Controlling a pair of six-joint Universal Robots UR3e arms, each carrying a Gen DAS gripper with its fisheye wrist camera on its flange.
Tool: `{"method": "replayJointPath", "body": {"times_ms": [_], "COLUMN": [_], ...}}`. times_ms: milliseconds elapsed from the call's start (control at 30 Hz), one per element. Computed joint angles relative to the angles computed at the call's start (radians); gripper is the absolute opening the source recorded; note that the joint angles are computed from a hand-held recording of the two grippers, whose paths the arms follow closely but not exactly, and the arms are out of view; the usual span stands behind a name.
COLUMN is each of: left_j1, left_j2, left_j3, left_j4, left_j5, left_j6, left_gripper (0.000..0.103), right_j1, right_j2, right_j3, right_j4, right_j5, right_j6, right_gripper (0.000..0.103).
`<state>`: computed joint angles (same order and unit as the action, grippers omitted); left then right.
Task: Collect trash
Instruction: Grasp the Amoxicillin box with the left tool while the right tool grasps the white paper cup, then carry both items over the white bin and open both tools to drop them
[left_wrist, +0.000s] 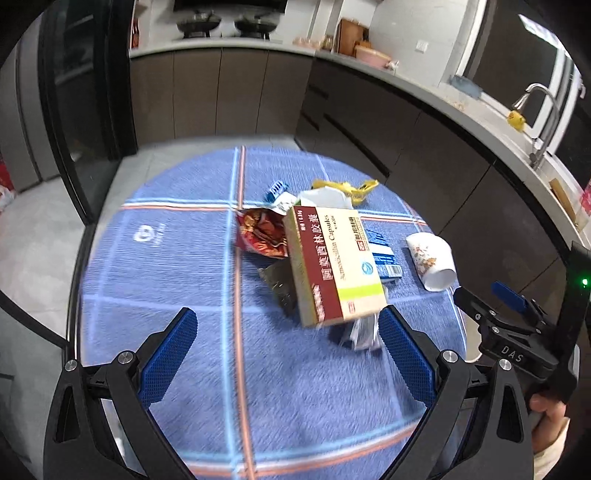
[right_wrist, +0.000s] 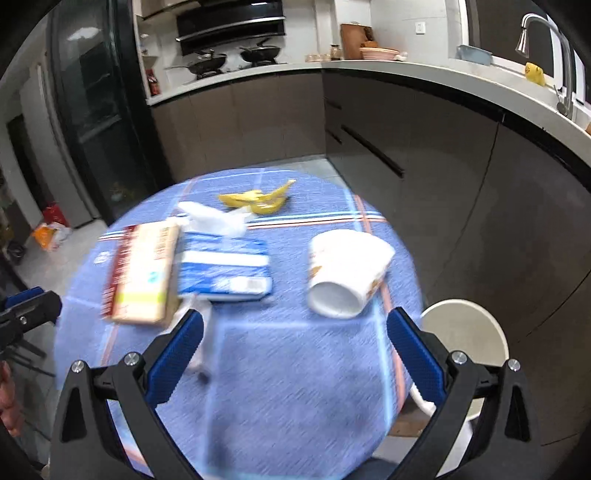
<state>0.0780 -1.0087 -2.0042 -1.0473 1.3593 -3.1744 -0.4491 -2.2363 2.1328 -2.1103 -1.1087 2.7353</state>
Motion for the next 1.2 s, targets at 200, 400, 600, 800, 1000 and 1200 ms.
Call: {"method": "replayJointPath", "body": {"times_ms": [200,400,600,800,1000,1200], "left_j1": [-0.137,-0.218,-0.201,-0.156,-0.129,-0.106], "left_j2": [-0.307,-0.492,-0.556,-0.511,-0.433,-0.306], "left_j3": [0.134,0.232,0.254,0.210,0.186,0.176], "left_j4": [0.109,0.151,0.137,0.145,0.115,0.071], "left_j5": [0.067,0.144,0.121,0.064,0.033,0.026], "left_j6": [-0.108,-0.130,-0.138,-0.119,-0.098,-0.081], "left_gripper": [0.094,0.094,0.088,0.074,0.074,0.074], "right_j1": [0.025,0.038,0.090,0.098,0.073,0.048], "right_j2": [0.217,0.357,0.464,0.500,0.454,0.333], "right_j3": [-0.010,-0.039,-0.083,-0.098,-0.090,-0.079], "right_j4": [-0.206,-0.284,-0.330,-0.334,-0.279,-0.188], "right_j5": [-0.033,-0.026,-0.070,-0.083,-0.055,-0.016], "right_j6": [0.041,0.066,0.108,0.170,0.142,0.114], "right_gripper": [0.100,0.100,0.100,0.074,0.062,0.057]}}
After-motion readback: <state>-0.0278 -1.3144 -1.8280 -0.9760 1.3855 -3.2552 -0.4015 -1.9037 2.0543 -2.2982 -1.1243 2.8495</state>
